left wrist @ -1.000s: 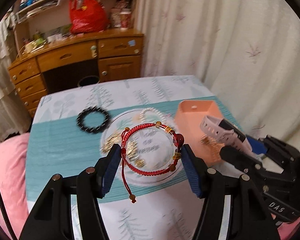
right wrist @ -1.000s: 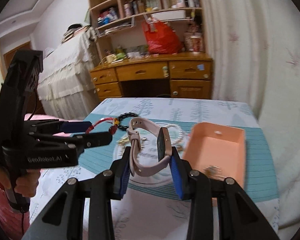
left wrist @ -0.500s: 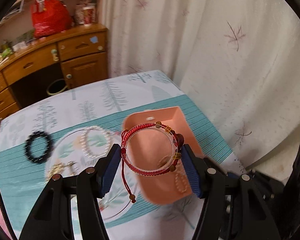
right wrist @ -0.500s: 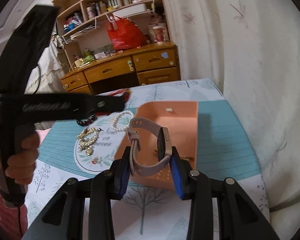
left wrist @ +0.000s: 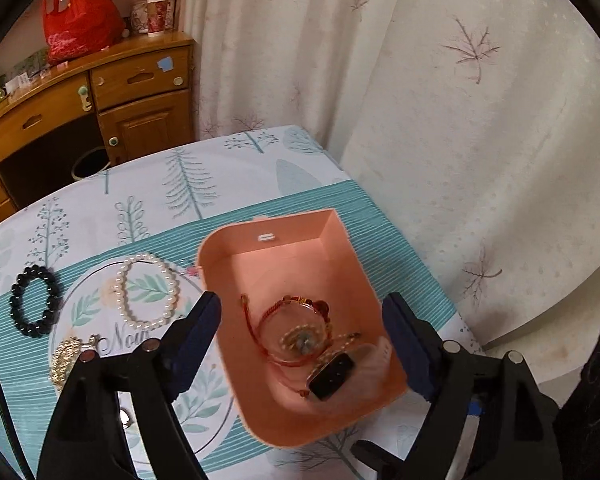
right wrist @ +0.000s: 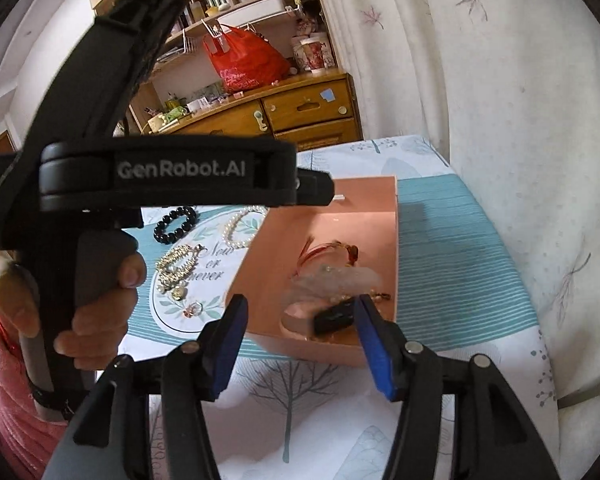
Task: Organize jewelry
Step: 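Move the left tool to the black bead bracelet while the right tool moves to the gold hair comb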
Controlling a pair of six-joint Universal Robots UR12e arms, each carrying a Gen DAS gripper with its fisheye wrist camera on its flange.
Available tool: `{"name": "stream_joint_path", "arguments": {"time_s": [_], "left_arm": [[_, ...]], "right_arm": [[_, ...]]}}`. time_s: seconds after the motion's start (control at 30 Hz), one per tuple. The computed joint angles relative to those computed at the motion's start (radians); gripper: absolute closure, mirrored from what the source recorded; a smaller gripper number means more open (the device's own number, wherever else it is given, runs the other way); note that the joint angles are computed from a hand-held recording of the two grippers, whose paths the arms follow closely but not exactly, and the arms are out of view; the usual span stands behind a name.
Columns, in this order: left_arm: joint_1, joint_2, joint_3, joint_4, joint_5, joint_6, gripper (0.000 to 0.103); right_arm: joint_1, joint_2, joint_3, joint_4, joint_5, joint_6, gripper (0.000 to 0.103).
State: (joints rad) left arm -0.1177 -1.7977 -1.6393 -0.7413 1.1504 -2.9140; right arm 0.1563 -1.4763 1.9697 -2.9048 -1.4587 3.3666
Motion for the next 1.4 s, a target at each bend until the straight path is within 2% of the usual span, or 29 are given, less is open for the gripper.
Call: {"name": "stream_joint_path", "arguments": {"time_s": [0.1,0.13,0.27,0.4,0.57,0.67,0.83,0.97,1.17,1.33,1.4], "left_arm": [[0.009,0.008,0.000,-0.010,0.014,-0.008,0.020],[0.013,0.012,-0.001,-0.013,0.021,-0.012,0.017],[0.031,0.038,-0.011,-0.016,0.071,-0.024,0.014],[0.050,0.064,-0.014,-0.039,0.142,-0.028,0.014],[0.094,0.092,-0.019,-0.081,0.184,-0.024,0.013],[0.117,0.099,-0.019,-0.102,0.233,-0.042,0.013],[0.151,0.099,-0.029,-0.127,0.287,-0.082,0.013],[0.197,0.080,-0.016,-0.199,0.257,-0.133,0.013],[0.225,0.020,0.034,-0.256,0.273,-0.161,0.013],[0.238,-0.040,0.091,-0.291,0.217,-0.201,0.013],[0.231,-0.060,0.102,-0.265,0.204,-0.174,0.013]], "right_arm": [[0.004,-0.005,0.000,0.002,0.002,0.004,0.042],[0.006,-0.006,-0.001,0.004,0.003,0.006,0.041],[0.005,-0.005,-0.013,0.022,0.031,0.037,0.038],[-0.007,-0.001,-0.023,0.030,0.111,0.104,0.036],[-0.015,0.018,-0.052,0.080,0.236,0.203,0.034],[-0.010,0.034,-0.069,0.096,0.283,0.233,0.034],[0.032,0.065,-0.116,0.145,0.268,0.228,0.034],[0.057,0.094,-0.148,0.168,0.280,0.207,0.034],[0.113,0.143,-0.206,0.223,0.166,0.127,0.034],[0.143,0.197,-0.258,0.231,0.083,0.067,0.034],[0.154,0.217,-0.276,0.228,0.052,0.035,0.034]]}}
